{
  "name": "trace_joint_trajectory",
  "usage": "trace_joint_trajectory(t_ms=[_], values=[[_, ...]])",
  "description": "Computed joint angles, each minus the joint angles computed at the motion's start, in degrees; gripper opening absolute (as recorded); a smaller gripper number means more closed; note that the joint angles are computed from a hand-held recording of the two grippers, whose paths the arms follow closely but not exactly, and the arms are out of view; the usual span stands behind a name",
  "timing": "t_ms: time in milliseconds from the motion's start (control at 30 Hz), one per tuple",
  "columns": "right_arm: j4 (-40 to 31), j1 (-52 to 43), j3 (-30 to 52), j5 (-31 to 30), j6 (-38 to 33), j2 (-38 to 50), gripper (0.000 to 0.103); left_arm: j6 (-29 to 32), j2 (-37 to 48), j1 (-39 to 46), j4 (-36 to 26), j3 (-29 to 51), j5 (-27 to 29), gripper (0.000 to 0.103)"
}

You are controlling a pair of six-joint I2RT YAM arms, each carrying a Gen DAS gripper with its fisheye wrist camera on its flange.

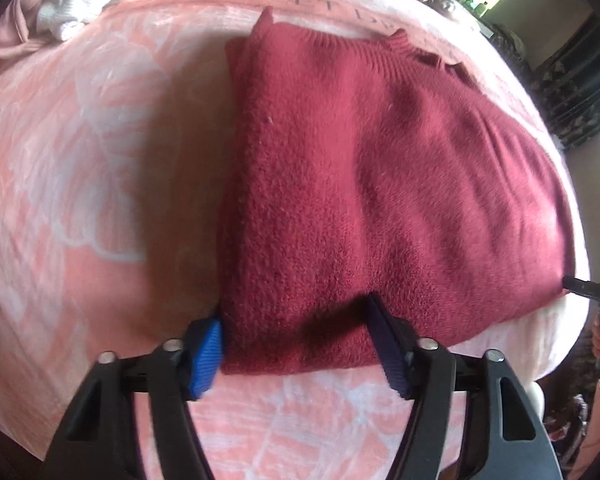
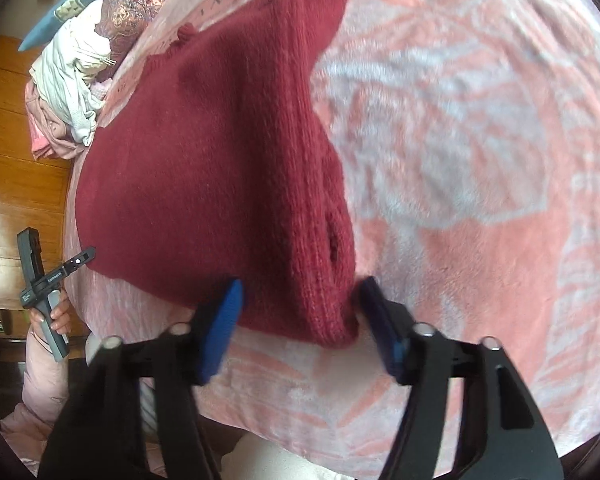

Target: Fold small clothes

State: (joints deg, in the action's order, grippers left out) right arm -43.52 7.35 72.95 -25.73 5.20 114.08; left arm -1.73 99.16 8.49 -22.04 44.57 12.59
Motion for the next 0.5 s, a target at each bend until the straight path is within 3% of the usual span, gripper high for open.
trace_joint_trajectory(t_ms=[67,100,133,333,500], values=[[-0.9,-1.0,-0.1,-1.9,0.4,-0.4,0.018,-1.2,0.3,-0.1,-0.6,0.4,-0.5,0.037],[-2.0,-1.9,0.3,-4.4,0.8,-0.4,0.017,-1.6,0.5,0.5,-1.5,1.1,0.3,0.031],[-3.4,-2.5,0.7,-5.7,0.6,-1.0,0.016,-1.8,0.3,1.8,-3.2,1.8,1.7,0.017],[-10.1,-3.1,3.5,-5.5,-2.9,-5.6,0.013,0.6,-6.8,4.7,-9.5,1.8,5.4,0.013],[-7.2,-1.0,1.1,1.0,-2.8,-4.8,0.013,1.0,-5.2,3.3,-6.6,0.0,2.0,0.013]])
